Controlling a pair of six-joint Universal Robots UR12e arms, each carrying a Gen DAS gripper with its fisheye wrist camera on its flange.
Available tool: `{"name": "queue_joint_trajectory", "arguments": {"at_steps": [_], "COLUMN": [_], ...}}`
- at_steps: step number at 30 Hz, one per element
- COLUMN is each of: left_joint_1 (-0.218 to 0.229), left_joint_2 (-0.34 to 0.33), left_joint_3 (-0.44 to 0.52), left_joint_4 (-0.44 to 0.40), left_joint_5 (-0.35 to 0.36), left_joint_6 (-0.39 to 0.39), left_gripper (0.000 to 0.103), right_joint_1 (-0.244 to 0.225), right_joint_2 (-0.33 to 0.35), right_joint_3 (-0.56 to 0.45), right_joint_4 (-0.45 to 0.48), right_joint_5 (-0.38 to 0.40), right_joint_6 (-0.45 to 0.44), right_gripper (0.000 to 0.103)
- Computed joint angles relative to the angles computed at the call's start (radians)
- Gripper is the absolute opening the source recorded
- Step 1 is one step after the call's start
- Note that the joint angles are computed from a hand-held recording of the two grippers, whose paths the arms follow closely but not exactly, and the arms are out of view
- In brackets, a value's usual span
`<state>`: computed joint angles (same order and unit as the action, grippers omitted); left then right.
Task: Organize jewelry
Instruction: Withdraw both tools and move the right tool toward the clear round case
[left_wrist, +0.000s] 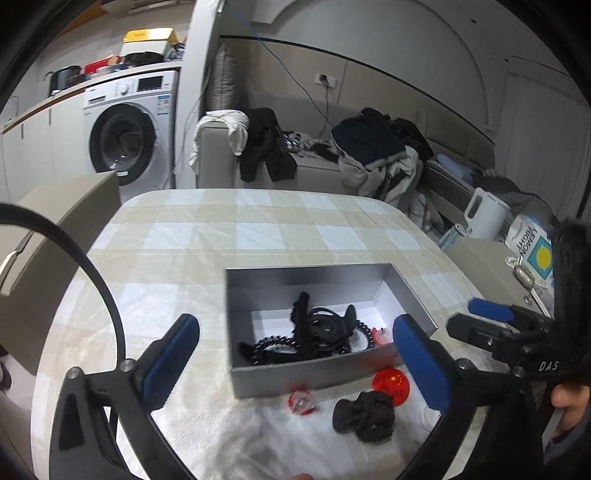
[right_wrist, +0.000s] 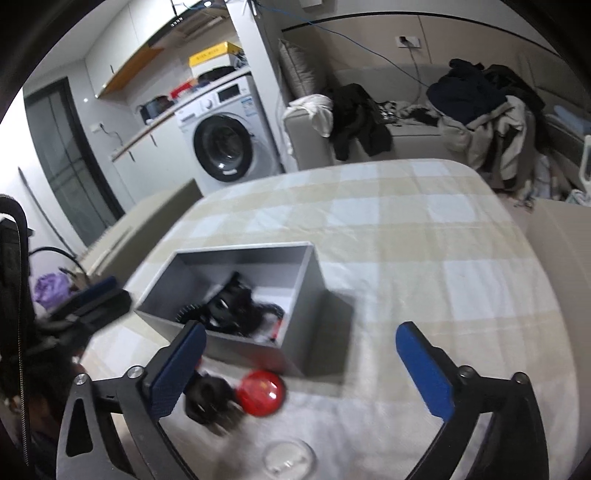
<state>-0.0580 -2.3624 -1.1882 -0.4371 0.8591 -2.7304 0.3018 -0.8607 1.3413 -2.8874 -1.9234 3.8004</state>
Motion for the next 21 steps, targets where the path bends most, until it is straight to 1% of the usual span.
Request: {"name": "queue_joint_trajectory", "arguments": {"at_steps": [3, 8, 11, 14, 18, 20, 21], "left_joint_1": [0.005, 0.012, 0.011, 0.012, 0.012, 0.011, 0.011], "left_joint_2": [0.008, 0.03, 0.042, 0.054, 0.07, 0.074, 0.075], "left_joint_3": [-0.017, -0.06, -0.084, -0.105, -0.136, -0.144, -0.144], "left_joint_4": [0.006, -0.006, -0.018, -0.038, -0.037, -0.044, -0.05], "left_joint_5": [0.02, 0.037, 0.048, 0.041, 0.035, 0.037, 0.036], "left_joint_6": [-0.009, 0.014, 0.034, 0.047, 0.081, 0.088, 0.091], "left_gripper": [0.102, 0.102, 0.102, 0.102, 0.102, 0.102, 0.102], "right_joint_1": [0.005, 0.015, 0.022, 0.029, 0.038, 0.039, 0.04], "right_joint_2": [-0.012, -0.034, -0.042, -0.048, -0.05, -0.049, -0.048], "right_joint_3": [0.022, 0.059, 0.073, 0.085, 0.093, 0.095, 0.096], "right_joint_4": [0.007, 0.03, 0.04, 0.054, 0.075, 0.072, 0.071], "right_joint_5": [-0.015, -0.009, 0.003, 0.018, 0.037, 0.053, 0.064], "right_joint_6": [0.015, 0.042, 0.042, 0.032, 0.028, 0.016, 0.006], "right_gripper": [0.103, 0.103, 0.103, 0.103, 0.103, 0.1, 0.095]}}
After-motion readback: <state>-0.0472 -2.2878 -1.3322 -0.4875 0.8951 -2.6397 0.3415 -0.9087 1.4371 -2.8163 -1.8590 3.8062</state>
